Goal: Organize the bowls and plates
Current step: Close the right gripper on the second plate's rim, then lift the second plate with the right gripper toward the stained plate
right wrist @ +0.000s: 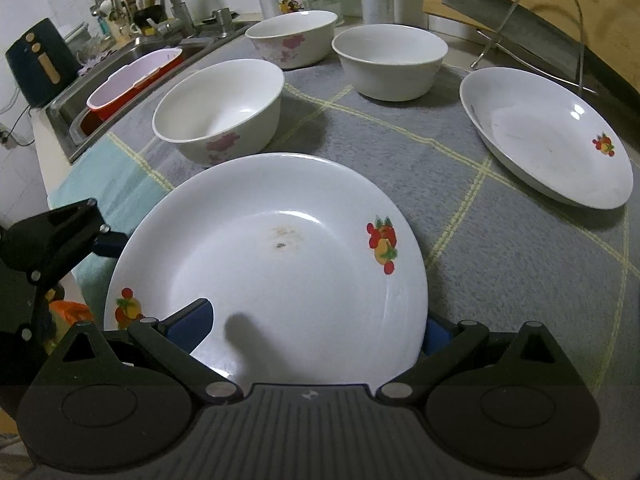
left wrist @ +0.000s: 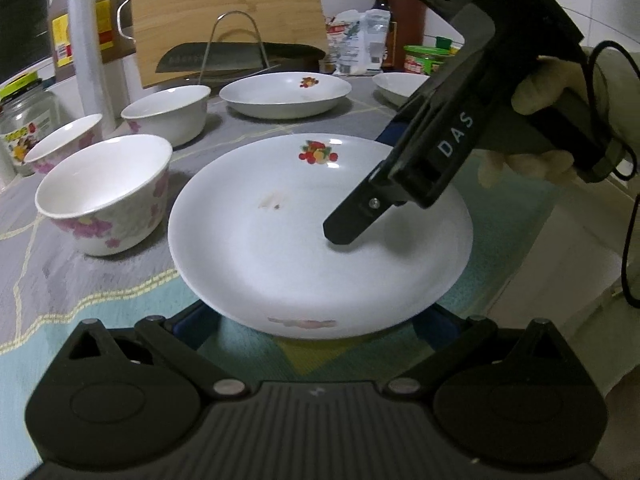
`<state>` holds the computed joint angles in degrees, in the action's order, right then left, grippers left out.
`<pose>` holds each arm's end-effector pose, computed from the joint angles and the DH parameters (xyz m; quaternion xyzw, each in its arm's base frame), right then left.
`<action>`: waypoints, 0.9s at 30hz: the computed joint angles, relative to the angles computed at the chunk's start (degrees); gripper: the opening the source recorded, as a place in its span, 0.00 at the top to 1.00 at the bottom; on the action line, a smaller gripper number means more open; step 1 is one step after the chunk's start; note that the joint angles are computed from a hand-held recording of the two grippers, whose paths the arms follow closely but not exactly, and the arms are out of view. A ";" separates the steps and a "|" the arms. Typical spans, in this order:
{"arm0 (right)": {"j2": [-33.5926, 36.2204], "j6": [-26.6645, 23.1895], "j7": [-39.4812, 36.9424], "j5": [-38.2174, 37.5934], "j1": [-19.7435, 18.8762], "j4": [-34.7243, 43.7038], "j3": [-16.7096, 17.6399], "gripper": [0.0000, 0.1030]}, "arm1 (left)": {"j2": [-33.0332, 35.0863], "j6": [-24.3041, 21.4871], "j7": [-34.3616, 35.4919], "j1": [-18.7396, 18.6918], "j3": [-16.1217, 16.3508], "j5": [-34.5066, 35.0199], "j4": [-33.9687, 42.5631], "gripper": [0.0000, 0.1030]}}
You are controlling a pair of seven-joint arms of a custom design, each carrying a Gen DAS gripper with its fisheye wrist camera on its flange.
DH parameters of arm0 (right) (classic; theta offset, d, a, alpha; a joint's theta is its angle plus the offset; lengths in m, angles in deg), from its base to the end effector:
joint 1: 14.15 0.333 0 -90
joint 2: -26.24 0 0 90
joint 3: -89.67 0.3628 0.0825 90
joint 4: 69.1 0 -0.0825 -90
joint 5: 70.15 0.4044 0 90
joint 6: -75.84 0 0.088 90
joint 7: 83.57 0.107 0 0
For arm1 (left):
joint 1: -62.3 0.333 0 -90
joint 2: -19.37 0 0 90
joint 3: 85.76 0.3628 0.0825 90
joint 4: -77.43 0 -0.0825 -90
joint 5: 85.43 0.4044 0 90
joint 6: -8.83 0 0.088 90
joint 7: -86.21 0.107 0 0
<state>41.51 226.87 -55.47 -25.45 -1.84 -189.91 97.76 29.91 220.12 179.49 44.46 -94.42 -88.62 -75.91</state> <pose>0.5907 0.1971 0.3424 -0.8889 0.3706 -0.0063 0.2693 0.4305 -0.2061 0.3021 -0.4886 0.7741 -0.3406 0.2144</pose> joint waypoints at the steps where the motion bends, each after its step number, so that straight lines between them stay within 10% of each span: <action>1: 0.13 -0.41 -0.41 0.13 -0.19 0.25 0.06 0.00 | 0.09 -0.09 -0.46 0.63 -0.10 1.35 0.15 0.01; 27: 3.97 -12.76 -2.12 2.78 -2.81 7.88 -1.26 0.12 | -0.35 -1.83 0.80 1.51 0.27 4.27 0.82 0.01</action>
